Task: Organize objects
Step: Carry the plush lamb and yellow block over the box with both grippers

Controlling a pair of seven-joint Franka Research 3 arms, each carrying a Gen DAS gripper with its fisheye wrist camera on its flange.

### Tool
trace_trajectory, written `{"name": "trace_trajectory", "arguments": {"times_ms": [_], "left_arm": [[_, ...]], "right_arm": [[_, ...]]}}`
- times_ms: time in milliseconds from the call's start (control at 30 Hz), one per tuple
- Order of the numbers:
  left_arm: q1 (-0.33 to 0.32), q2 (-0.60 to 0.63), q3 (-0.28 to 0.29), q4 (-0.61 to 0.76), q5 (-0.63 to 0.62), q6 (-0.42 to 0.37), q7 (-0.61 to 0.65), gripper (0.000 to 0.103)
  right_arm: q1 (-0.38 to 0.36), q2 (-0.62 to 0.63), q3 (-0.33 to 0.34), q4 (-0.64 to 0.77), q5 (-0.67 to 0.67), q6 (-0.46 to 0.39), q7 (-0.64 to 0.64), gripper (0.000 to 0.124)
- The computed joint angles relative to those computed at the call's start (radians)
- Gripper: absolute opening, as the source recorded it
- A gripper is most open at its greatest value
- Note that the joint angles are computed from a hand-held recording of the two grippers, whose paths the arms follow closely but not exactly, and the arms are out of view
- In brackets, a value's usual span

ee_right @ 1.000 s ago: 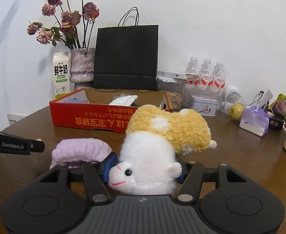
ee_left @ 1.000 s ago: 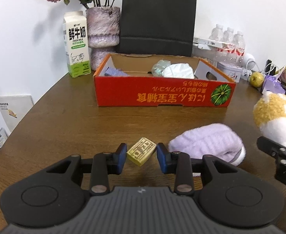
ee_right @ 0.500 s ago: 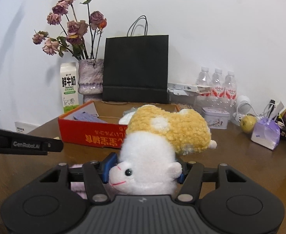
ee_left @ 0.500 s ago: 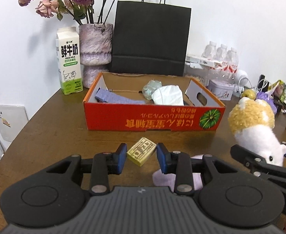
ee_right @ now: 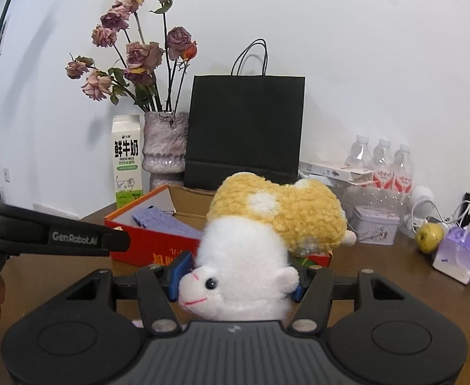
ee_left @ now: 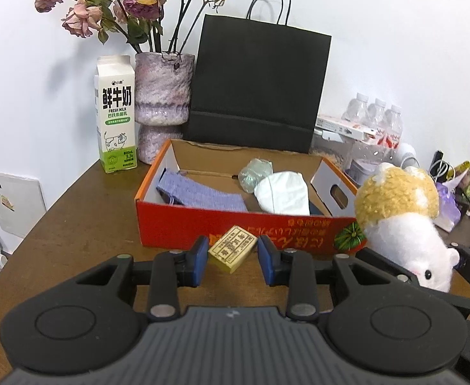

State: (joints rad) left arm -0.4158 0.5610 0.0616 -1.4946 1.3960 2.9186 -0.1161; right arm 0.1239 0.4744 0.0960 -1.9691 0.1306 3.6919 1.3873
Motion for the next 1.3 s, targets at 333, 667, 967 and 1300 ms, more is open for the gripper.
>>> {"name": "trace_trajectory", "arguments": {"times_ms": [333, 667, 967, 1300], "left_arm": [[0.003, 0.056, 0.017, 0.085, -0.085, 0.003, 0.063, 0.034], [-0.003, 0.129, 0.058, 0.191, -0.211, 0.018, 0.145, 0.034], [0.003, 0.222, 0.074, 0.319, -0.377, 0.014, 0.287, 0.034], [0.011, 0.337, 0.075, 0.486, -0.557, -0.024, 0.466, 0.034]], "right_arm": [[-0.045, 0.076, 0.040, 0.133, -0.068, -0.064, 0.036, 0.057], [-0.099, 0.154, 0.092, 0.264, -0.126, -0.115, 0.075, 0.057], [-0.176, 0.235, 0.177, 0.404, -0.184, -0.191, 0.112, 0.057], [-0.221, 0.340, 0.276, 0.570, -0.191, -0.297, 0.039, 0.057]]}}
